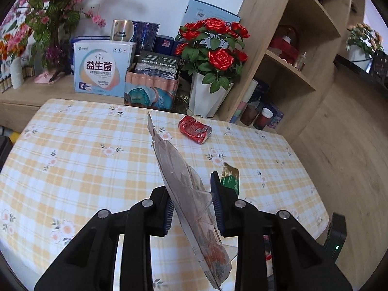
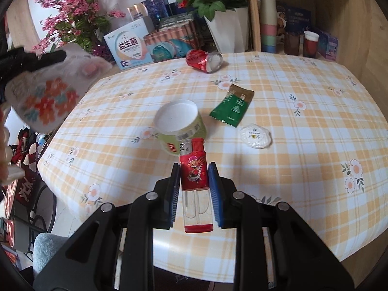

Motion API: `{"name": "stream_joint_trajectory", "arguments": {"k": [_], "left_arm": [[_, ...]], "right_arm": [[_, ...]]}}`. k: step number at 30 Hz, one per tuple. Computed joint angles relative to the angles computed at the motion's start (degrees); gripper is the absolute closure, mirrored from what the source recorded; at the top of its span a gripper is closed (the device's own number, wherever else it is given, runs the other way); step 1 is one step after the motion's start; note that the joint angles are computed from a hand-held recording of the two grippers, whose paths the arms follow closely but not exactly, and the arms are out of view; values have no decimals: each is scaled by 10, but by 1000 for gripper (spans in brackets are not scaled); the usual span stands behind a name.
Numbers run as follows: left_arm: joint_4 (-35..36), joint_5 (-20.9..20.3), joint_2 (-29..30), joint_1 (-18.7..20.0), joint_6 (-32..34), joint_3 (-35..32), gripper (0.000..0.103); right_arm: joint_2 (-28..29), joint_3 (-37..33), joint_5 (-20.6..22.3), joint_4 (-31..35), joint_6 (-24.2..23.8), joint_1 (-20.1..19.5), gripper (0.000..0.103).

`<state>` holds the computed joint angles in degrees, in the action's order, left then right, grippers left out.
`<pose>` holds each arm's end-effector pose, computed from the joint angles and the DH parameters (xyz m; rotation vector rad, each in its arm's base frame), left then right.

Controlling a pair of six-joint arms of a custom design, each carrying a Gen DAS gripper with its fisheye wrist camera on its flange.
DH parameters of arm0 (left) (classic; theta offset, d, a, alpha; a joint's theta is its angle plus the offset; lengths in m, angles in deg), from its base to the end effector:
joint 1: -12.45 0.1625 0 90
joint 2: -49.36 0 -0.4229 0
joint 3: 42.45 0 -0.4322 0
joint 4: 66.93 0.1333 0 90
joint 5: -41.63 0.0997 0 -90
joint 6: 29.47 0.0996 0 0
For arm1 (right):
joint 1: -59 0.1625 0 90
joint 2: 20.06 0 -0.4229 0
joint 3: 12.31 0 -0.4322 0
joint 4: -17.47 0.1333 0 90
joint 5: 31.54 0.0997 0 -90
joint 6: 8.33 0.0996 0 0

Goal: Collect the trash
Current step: 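Lift the floral plastic tray with the left tool while the right tool holds the lighter, then open the right tool over the bin to drop the lighter while the left tool drops the tray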

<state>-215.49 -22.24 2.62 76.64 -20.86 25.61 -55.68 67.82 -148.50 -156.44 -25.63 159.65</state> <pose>-0.2001 -0.8207 0.3025 0.5816 2.5728 -0.9673 0.2318 -0.7556 0.1005 0.3968 -2.4859 0.8617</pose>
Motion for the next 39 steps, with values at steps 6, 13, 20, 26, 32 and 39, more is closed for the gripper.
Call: {"name": "stream_joint_trajectory", "arguments": {"k": [6,13,20,26,32,39], "left_arm": [[-44,16,-60,-12,26,89,76],[-88,18,-125,-29,45,183,76],[-117,20,-178,-44,40,257,76],[-139,30,-221,-55,30,317,76],[-159,44,-268,-65,11,377,76],[-167,51,-313,-69,-11,422,76]], "right_arm": [[-14,27,9,-15,-7,13,76],[-33,65,11,-32,-10,25,76],[-56,109,15,-52,-16,37,76],[-77,151,17,-75,-22,48,76],[-92,185,15,-91,-33,61,76],[-102,213,15,-95,-30,73,76]]}}
